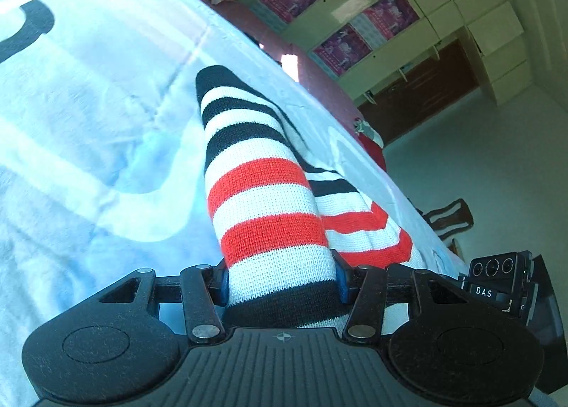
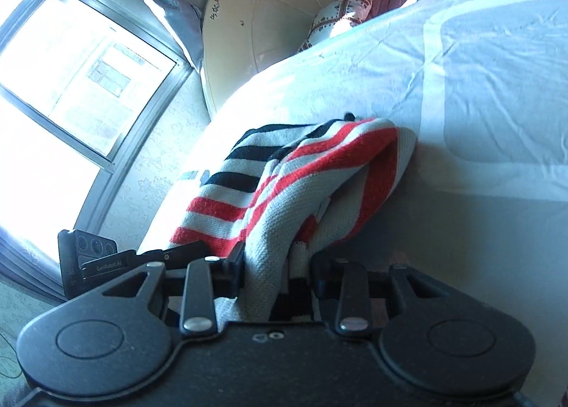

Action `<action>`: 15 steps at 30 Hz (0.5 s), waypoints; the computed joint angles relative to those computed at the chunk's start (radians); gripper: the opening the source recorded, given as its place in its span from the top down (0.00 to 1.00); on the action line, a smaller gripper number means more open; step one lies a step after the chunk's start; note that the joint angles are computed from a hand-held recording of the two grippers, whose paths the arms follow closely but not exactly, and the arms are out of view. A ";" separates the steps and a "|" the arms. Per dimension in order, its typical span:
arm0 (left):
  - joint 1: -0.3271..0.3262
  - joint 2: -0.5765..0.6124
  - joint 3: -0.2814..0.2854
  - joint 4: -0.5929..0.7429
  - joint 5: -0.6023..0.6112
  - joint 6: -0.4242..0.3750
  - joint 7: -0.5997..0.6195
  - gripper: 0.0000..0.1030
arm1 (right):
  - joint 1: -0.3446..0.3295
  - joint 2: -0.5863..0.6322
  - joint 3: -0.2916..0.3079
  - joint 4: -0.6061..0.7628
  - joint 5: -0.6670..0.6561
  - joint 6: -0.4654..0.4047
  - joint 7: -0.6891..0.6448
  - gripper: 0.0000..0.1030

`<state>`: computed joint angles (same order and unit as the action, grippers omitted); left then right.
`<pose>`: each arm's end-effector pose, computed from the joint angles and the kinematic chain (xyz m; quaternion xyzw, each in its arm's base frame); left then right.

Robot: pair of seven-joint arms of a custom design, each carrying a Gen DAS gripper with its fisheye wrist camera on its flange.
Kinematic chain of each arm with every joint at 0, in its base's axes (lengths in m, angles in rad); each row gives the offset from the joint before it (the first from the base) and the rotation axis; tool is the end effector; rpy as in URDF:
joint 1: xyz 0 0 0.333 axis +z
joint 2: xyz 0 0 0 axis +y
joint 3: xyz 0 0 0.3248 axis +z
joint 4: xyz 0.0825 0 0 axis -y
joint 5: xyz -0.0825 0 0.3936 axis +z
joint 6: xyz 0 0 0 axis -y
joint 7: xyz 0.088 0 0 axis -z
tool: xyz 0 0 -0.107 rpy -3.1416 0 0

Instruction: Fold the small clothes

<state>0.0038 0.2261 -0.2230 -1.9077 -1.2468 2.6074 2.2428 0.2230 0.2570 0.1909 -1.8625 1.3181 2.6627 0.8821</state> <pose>0.6395 -0.1134 0.4258 0.6592 -0.5913 0.4591 0.0709 0.6189 0.2319 0.4282 -0.6236 0.6157 0.1004 0.4711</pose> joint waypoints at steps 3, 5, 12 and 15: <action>0.021 0.006 -0.020 -0.029 -0.187 -0.015 0.117 0.45 | 0.000 0.006 0.002 -0.030 -0.005 0.023 0.026 0.59; 0.009 -0.010 -0.015 -0.050 -0.211 -0.004 0.133 0.40 | -0.014 -0.026 0.001 -0.069 0.045 0.012 0.010 0.56; -0.053 -0.137 0.015 -0.177 -0.101 0.050 0.154 0.34 | 0.041 -0.223 -0.048 -0.232 -0.010 -0.004 0.015 0.48; -0.076 -0.169 0.024 -0.233 -0.077 0.087 0.168 0.34 | 0.087 -0.240 -0.059 -0.276 -0.302 0.048 0.182 0.56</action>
<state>-0.0721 0.0574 -0.1989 -2.1403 -1.3242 2.6942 2.4111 0.3102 0.0168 0.1322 -2.1384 1.0160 2.7110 1.0639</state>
